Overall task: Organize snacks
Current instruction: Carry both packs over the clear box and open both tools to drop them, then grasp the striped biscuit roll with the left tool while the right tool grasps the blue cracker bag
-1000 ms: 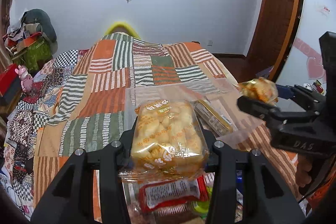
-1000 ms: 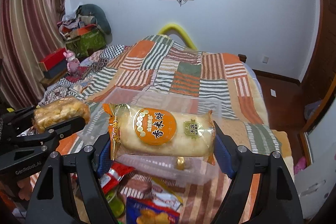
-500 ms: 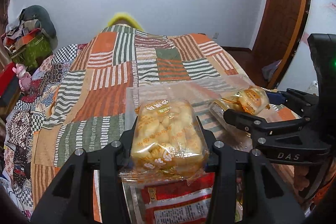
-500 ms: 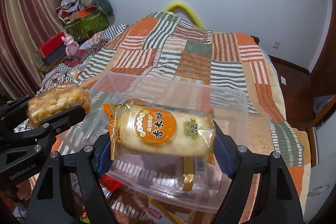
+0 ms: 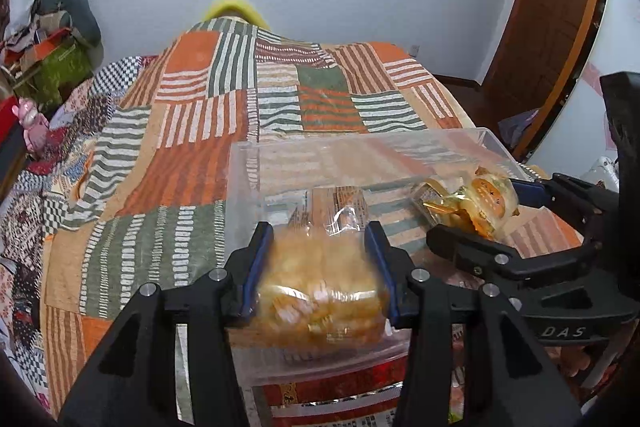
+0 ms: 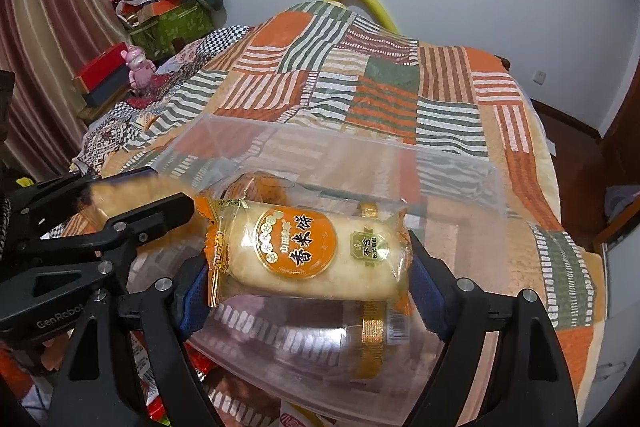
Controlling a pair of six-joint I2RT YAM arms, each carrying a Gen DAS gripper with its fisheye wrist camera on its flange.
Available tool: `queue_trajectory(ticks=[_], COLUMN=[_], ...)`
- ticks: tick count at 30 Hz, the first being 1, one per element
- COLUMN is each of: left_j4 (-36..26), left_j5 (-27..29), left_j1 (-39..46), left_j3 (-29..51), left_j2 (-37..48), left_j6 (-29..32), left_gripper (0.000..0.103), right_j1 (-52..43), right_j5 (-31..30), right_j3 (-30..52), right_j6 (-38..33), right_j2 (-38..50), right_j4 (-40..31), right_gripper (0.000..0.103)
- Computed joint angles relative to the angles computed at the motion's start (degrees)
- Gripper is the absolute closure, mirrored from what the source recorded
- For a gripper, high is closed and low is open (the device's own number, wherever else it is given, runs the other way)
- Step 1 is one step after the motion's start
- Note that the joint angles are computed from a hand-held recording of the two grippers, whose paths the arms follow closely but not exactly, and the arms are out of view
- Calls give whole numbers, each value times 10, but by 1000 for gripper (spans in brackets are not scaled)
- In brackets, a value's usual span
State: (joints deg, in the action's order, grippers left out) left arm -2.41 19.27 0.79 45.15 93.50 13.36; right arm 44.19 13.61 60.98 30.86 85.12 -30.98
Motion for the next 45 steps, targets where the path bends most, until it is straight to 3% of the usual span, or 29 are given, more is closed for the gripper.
queue_trajectory(ticks=[6, 16, 32, 37, 45], left_j4=[6, -73, -185, -206, -153], left_j5=[5, 64, 102, 117, 83], left_j1=[6, 75, 240, 298, 367], left_j3=[-23, -29, -122, -147, -190], left_j2=[-42, -129, -236, -216, -128], left_j6=[7, 33, 220, 282, 383], left_gripper=[47, 39, 29, 26, 24], right_j1=[1, 22, 166, 201, 260], right_j5=[3, 36, 151, 144, 146], right_j3=[-2, -11, -46, -77, -103], right_j6=[-6, 18, 166, 226, 311], right_j2=[-15, -77, -179, -182, -182], right_j4=[-7, -51, -154, -167, -194], right_gripper=[18, 17, 6, 6, 6])
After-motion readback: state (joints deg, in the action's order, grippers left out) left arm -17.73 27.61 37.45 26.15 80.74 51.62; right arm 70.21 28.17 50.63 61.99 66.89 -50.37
